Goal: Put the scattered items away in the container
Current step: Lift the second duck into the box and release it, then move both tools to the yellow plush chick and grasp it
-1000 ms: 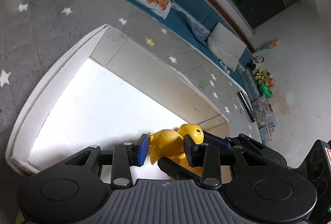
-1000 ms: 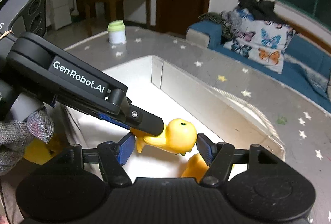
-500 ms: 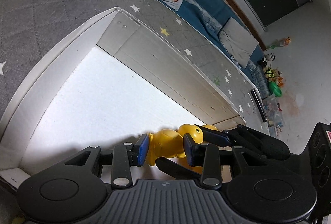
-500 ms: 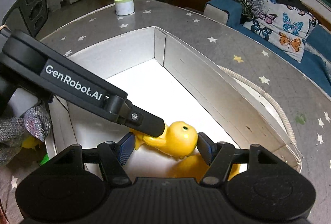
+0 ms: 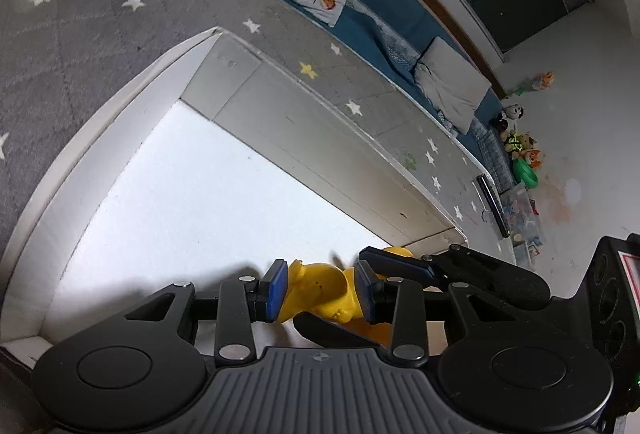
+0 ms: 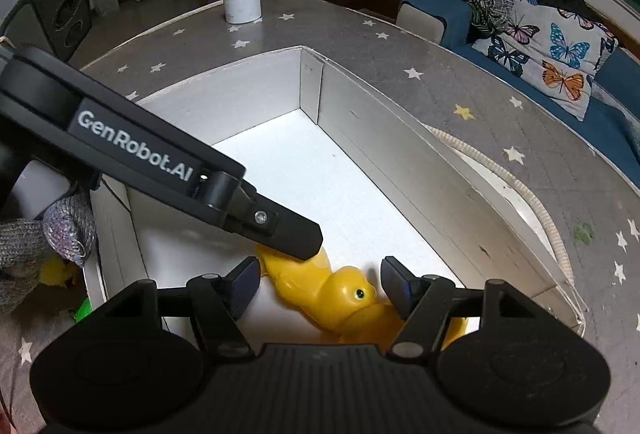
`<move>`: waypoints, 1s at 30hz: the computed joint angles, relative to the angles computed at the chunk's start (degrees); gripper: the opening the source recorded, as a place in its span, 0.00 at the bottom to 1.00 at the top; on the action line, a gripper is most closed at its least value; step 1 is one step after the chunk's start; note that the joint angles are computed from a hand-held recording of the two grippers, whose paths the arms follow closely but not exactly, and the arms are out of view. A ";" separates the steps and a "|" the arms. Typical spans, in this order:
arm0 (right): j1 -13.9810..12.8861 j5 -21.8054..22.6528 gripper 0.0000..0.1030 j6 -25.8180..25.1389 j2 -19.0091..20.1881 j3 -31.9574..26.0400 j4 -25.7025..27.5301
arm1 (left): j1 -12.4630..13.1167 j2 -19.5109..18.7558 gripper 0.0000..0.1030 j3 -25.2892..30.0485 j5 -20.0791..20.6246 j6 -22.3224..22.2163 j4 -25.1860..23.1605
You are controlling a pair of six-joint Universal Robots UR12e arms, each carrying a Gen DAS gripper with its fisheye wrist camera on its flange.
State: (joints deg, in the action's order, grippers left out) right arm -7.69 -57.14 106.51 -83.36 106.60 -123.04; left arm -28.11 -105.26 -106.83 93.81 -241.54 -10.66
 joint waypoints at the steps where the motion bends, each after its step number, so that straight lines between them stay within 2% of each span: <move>1: -0.01 0.04 0.66 0.06 -0.03 0.06 -0.18 | -0.10 0.09 0.38 0.01 0.22 0.28 -0.05; 5: -0.56 1.06 0.68 0.27 -0.76 0.68 -0.81 | -0.65 0.75 0.38 -0.24 1.39 1.32 0.56; 7: -1.07 2.12 0.73 0.54 -1.32 1.10 -1.07 | -1.02 1.23 0.38 -0.50 2.13 1.93 1.13; 9: -1.79 3.74 0.74 0.73 -2.17 1.79 -1.44 | -1.61 1.91 0.38 -0.87 3.18 3.01 1.67; 13: -3.57 7.11 0.75 0.38 -4.62 3.98 -2.49 | -3.46 3.74 0.38 -1.74 6.85 5.27 0.85; 15: -4.73 9.35 0.79 0.26 -6.43 5.92 -3.70 | -4.42 4.67 0.38 -2.51 8.69 5.73 0.91; 18: -6.40 12.68 0.80 -0.16 -8.98 8.66 -4.49 | -5.94 6.08 0.38 -3.83 11.42 6.07 0.88; 24: -9.11 17.90 0.81 -4.09 -13.91 13.51 -1.57 | -8.72 8.68 0.38 -6.70 16.47 4.46 0.00; 30: -11.03 21.27 0.87 -10.90 -18.67 18.38 1.89 | -11.16 10.56 0.38 -9.25 21.43 0.68 -1.73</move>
